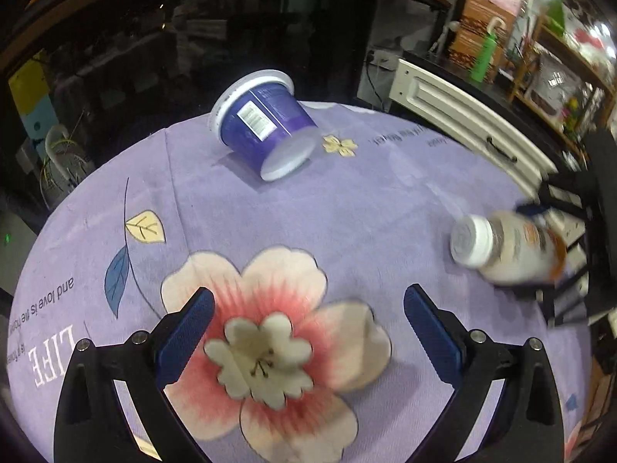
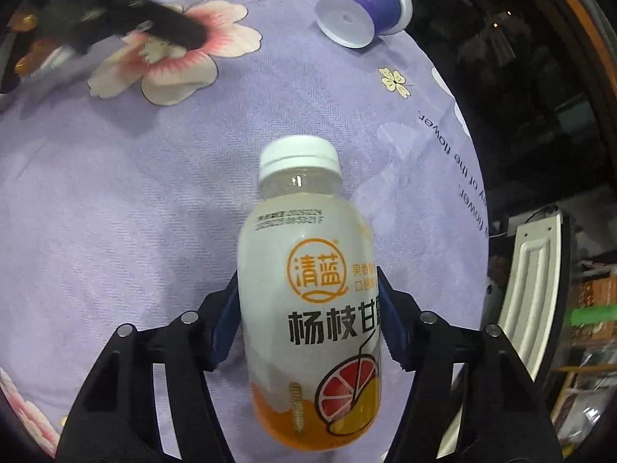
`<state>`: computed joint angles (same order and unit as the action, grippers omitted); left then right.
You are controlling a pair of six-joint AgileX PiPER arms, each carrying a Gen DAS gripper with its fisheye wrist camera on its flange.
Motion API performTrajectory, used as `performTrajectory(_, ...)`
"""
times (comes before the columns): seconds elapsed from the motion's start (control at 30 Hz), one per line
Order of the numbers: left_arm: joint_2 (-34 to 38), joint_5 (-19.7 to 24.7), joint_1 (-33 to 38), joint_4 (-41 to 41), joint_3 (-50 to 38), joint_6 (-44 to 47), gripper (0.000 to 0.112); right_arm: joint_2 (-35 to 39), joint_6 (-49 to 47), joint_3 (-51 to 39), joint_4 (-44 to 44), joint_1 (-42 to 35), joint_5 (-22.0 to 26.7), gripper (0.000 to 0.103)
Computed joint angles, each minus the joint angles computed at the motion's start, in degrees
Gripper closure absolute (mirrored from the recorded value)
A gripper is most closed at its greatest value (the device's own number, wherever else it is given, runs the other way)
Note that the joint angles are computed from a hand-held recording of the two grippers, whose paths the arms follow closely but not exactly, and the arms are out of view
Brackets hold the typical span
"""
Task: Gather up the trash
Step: 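Grasp the white juice bottle with the right tool while the left tool grasps the blue yogurt cup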
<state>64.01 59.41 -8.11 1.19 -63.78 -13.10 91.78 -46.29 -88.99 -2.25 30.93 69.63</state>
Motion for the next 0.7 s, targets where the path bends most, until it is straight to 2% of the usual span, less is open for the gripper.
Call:
performTrajectory(0.13, 4.5, 0.9, 4.3, -3.2, -5.2, 0.4, 0.015, -2.7, 1.3, 1.8, 3.5, -2.5, -1.5, 0.041)
performTrajectory(0.4, 18.0, 4.8, 5.9, -4.4, -19.4, -4.3, 0.015, -7.3, 0.2, 6.8, 8.2, -7.4, -5.2, 0.041)
performTrajectory(0.6, 26.8, 5.4, 5.4, -0.7, -27.0, -10.1, 0.015, -10.3, 0.1, 11.1, 11.1, -10.8, -8.7, 0.041)
performTrajectory(0.7, 30.0, 5.7, 5.8, -0.5, -29.5, -11.2, 0.019, -12.1, -0.8, 13.7, 12.9, -12.1, -10.0, 0.041)
